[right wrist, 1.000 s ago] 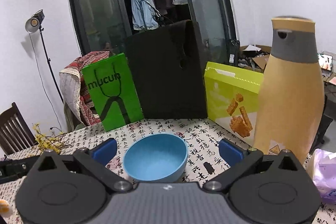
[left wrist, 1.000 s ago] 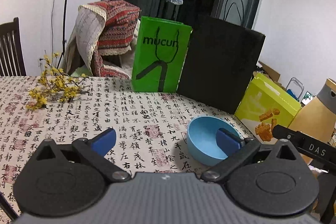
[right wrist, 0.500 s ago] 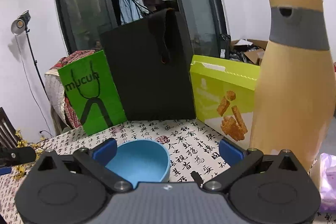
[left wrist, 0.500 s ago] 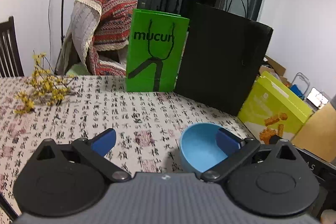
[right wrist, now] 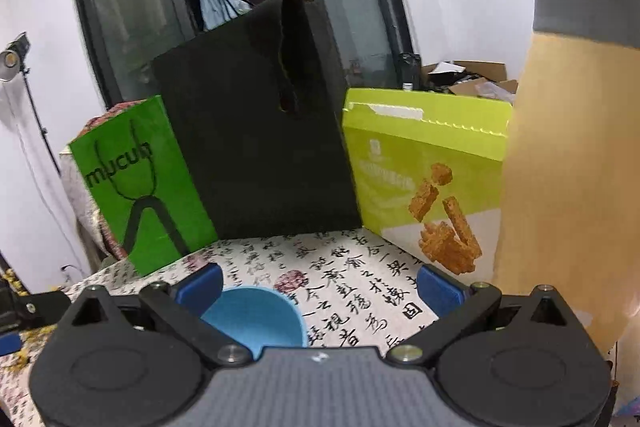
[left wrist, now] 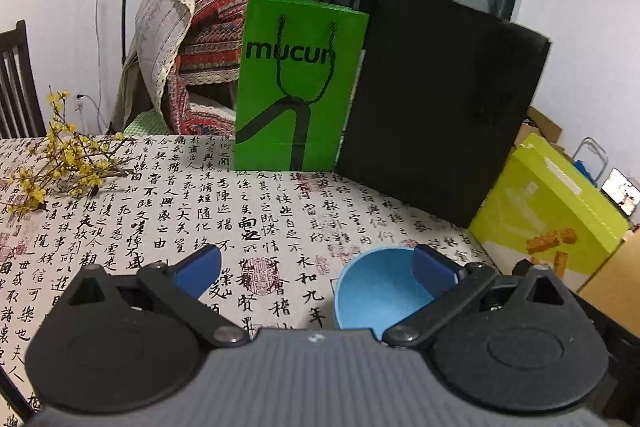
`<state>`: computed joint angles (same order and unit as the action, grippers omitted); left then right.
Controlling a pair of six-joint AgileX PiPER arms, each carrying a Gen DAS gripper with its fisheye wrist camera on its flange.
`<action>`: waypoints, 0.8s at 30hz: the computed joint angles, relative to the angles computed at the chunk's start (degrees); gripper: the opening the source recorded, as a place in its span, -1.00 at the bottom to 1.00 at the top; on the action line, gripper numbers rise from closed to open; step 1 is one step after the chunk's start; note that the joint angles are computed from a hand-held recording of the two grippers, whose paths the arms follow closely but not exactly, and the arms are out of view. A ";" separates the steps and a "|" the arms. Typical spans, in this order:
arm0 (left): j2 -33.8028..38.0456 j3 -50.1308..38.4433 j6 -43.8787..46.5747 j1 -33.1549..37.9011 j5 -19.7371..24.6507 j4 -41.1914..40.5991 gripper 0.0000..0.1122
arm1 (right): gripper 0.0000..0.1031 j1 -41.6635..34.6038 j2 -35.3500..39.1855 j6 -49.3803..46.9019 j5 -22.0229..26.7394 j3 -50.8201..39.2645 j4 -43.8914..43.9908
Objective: Organize plates and bowls
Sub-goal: 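Bring both open grippers down to the rim of the blue bowl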
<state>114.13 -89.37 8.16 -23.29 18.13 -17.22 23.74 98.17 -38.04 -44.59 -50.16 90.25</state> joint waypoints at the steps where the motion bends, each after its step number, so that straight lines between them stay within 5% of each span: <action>1: 0.81 -0.61 -1.92 -0.13 -0.42 1.42 0.84 | 1.00 -0.55 0.58 1.16 0.65 -0.01 -0.99; 7: 6.10 -6.00 -15.90 -1.95 0.16 15.68 0.84 | 1.00 -2.84 4.92 2.12 2.66 -1.88 -2.97; 24: 16.38 -19.09 -20.09 -4.01 5.18 21.22 0.84 | 0.97 -4.54 10.40 1.27 2.52 -3.36 -5.37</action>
<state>130.51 -108.46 -11.93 -27.30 23.31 3.99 19.21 108.57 -36.76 -42.08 -53.52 84.88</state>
